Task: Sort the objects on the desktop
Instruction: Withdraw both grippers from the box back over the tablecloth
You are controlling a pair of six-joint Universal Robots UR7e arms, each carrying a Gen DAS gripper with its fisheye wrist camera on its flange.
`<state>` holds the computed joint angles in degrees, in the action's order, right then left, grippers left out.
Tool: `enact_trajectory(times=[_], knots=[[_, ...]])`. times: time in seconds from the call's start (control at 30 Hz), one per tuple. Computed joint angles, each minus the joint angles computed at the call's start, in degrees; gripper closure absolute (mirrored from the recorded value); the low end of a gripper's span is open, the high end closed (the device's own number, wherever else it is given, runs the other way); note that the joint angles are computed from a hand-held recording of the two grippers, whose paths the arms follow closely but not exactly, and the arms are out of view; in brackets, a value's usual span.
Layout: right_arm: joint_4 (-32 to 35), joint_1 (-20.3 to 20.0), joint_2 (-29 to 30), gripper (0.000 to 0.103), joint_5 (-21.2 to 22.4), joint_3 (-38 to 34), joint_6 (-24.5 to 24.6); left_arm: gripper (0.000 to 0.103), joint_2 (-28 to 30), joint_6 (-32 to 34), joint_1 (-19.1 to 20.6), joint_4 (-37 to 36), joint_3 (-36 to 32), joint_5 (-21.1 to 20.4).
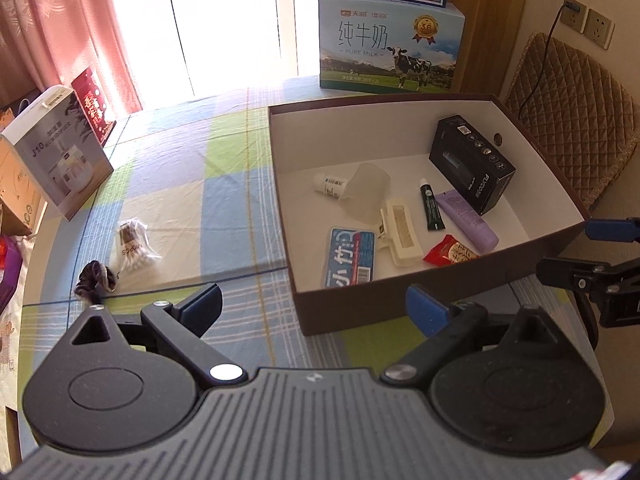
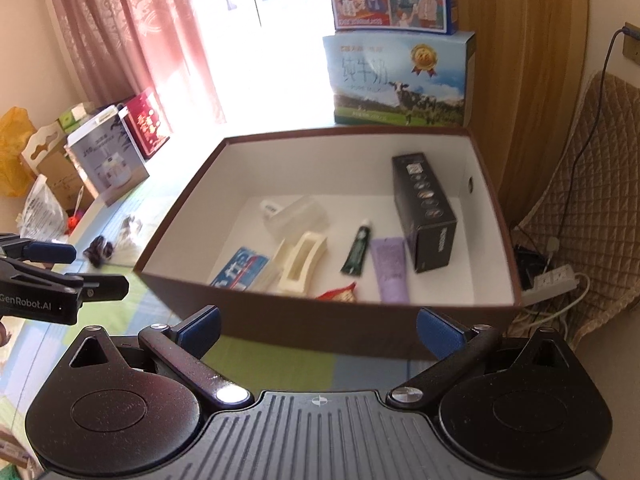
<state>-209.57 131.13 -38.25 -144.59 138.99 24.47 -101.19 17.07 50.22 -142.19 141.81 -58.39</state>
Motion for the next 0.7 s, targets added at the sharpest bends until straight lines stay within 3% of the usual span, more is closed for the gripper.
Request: enact_trajectory(times=[0.33,0.7], knots=[[7.99,2.36,2.48,0.002,3.28,-3.44,4.26,0.006,-6.17,0.36,2.1,7.07,0.32,0.74],[14.79,3.35,6.71,0.002,8.9,-8.98,5.56,0.006,-10.25,1.59,6.72,13.64,-1.03,2.33]])
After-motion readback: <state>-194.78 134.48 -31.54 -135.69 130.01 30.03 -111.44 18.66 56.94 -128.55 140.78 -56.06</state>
